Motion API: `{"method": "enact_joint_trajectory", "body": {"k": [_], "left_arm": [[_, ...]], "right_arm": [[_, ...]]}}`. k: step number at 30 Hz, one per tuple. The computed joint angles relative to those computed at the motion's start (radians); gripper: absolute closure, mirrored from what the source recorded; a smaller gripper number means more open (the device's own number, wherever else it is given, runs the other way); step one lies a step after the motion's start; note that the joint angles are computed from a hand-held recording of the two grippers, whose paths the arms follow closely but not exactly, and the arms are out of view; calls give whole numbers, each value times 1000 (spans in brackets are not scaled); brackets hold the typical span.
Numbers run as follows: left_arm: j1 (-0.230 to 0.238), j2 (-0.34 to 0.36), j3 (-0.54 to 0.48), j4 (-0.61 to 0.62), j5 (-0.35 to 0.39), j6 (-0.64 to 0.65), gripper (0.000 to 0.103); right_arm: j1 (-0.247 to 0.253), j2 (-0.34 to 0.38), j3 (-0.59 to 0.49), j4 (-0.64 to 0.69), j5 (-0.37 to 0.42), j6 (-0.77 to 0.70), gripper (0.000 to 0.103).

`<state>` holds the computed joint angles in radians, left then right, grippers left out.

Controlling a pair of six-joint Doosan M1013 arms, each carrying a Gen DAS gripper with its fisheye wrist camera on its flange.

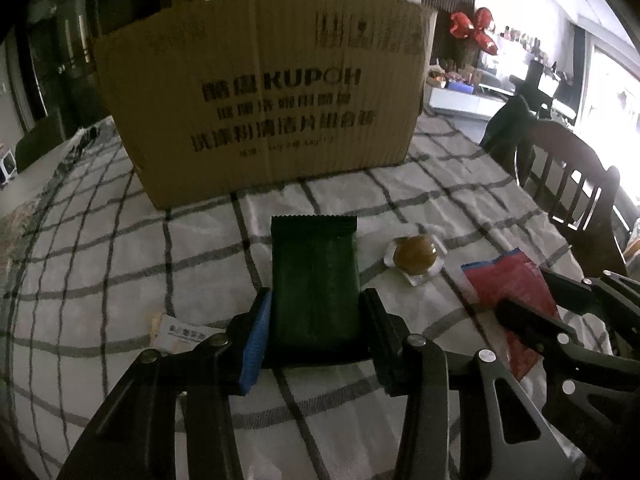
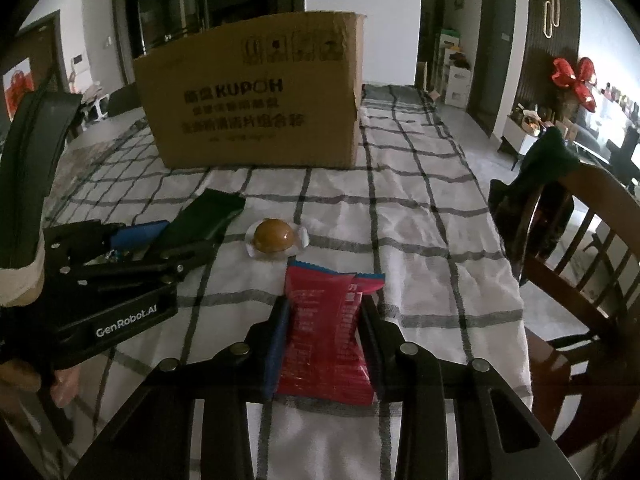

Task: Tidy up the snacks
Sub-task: 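Carry the green packet and red pouch over the box and open both tools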

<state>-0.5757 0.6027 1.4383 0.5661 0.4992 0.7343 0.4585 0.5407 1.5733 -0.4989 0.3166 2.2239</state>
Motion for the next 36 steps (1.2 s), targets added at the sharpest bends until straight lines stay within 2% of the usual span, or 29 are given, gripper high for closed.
{"method": "enact_joint_trajectory", "body": {"k": [8, 21, 31, 36], "left_arm": [[-8, -42, 29, 75, -21, -69, 59], [-23, -103, 68, 212, -40, -207, 59], [-19, -129, 73, 327, -44, -321, 59], [-10, -133, 59, 413, -46, -391, 59]], "right_arm": [[-2, -17, 11, -24, -36, 29, 68], [7, -66, 37, -207, -97, 217, 68], [9, -81, 25, -487, -143, 493, 68], [3, -76, 0, -578, -181, 588, 68]]}}
